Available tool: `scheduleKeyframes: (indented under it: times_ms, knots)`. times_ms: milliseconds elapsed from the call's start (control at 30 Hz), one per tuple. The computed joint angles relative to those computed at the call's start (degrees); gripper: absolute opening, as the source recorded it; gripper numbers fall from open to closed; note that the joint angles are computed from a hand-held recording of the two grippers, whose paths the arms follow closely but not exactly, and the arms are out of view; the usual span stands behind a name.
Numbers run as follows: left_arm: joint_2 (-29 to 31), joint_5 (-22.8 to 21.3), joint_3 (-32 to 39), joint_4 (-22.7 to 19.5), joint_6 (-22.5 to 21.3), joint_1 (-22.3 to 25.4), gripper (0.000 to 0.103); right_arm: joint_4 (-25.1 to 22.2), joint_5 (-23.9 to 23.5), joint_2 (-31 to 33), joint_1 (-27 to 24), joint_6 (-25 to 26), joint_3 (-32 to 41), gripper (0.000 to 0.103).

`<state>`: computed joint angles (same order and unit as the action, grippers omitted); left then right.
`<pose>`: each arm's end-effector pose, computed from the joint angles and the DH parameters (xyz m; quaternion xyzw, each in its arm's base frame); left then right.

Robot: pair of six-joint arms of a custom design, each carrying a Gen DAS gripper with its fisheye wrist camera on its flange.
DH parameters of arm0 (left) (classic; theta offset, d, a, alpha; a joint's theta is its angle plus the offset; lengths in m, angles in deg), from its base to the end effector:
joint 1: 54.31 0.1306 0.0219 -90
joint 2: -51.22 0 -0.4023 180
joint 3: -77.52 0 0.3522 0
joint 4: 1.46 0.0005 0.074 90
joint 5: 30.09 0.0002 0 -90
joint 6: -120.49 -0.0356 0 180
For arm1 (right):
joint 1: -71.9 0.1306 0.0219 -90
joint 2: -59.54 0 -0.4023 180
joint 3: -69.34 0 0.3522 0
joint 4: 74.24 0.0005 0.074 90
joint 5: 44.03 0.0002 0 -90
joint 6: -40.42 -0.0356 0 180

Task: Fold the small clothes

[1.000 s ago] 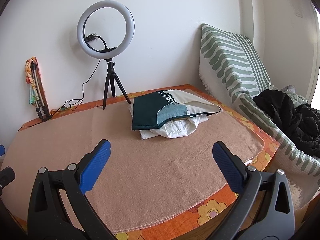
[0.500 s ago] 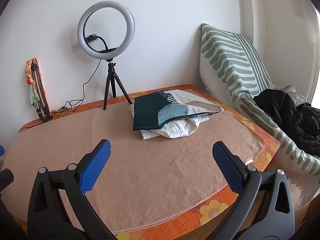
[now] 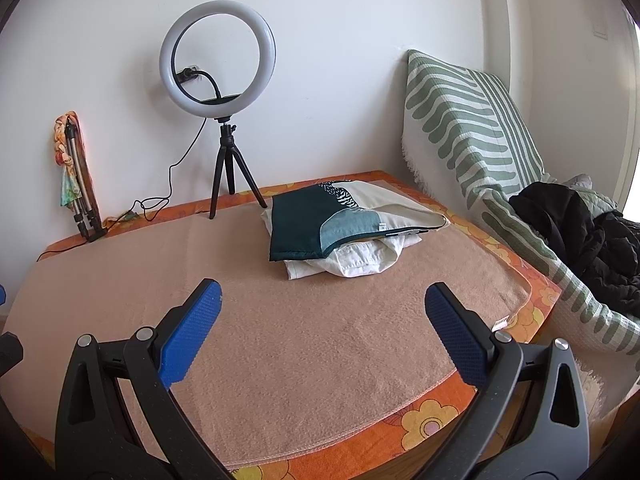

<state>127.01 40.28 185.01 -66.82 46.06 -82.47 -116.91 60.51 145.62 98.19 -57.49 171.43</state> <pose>0.2806 -0.1372 0.6459 0.0153 0.8722 -0.0338 0.4877 0.3895 0.1819 0.5803 -0.0692 0.8440 0.0502 0.5295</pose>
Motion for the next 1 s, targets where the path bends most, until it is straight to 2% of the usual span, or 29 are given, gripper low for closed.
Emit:
scheduleKeyframes:
  times_ms: [1000]
  knots:
    - [0.1, -0.2, 0.9, -0.2, -0.5, -0.4, 0.102, 0.0, 0.2, 0.2, 0.5, 0.1, 0.3, 0.103]
